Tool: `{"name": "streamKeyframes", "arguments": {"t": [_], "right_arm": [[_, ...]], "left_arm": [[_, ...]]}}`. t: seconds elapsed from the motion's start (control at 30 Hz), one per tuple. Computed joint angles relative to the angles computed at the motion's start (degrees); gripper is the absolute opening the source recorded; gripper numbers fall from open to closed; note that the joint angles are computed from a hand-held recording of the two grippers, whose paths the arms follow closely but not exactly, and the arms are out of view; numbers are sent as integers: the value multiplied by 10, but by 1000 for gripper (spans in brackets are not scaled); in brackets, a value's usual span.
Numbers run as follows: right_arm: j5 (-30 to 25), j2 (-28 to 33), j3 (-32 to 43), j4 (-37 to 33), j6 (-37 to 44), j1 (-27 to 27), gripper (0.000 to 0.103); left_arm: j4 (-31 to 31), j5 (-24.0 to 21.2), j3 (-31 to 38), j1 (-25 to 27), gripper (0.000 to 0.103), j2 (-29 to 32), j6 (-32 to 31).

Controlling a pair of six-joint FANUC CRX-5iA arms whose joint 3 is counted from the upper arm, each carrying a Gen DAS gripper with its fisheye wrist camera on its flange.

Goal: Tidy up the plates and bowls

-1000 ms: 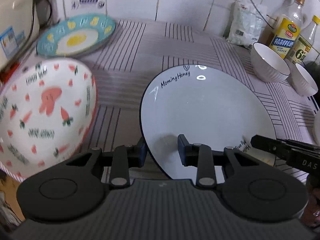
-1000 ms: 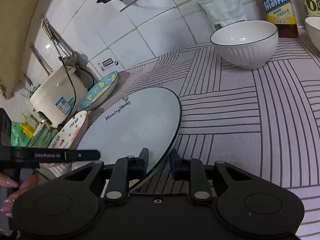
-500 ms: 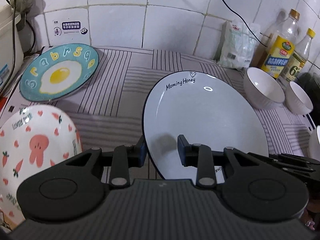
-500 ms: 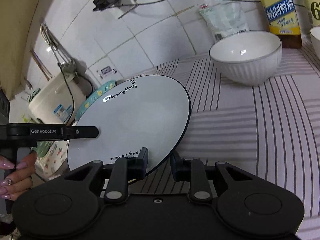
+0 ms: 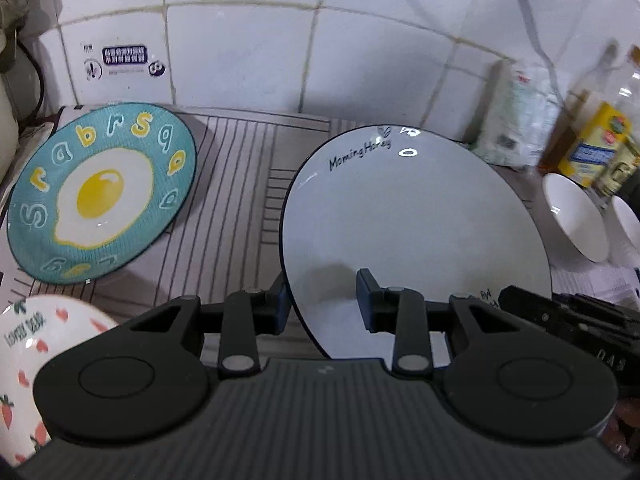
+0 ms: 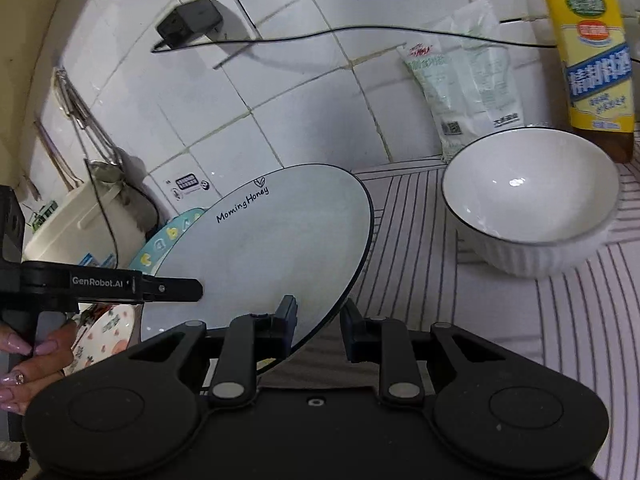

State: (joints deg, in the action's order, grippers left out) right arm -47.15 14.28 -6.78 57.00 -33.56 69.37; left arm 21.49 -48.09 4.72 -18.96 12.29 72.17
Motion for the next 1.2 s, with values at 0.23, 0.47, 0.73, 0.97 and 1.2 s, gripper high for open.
{"name": "streamKeyframes", "arguments": {"t": [0.23,0.47,0.73,0.97,1.2], "right_arm": [[-6,44,63,-55,85,-29,31],[-64,79,129,-109,140,-30,32],[-169,130,217,-156,219,-22,43],[-268,170,303,-154,281,-4,70],[-272,152,310,-132,269,13,81]], "left_arm": [[7,-17,77,5,31,64,-8],[-6,-43,118,-4,31,102,-6],[-51,-82,150,-19,39,113,31],[-85,-99,137,-23,57,69,42],[-93,-116,109,-15,69,20,22]]}}
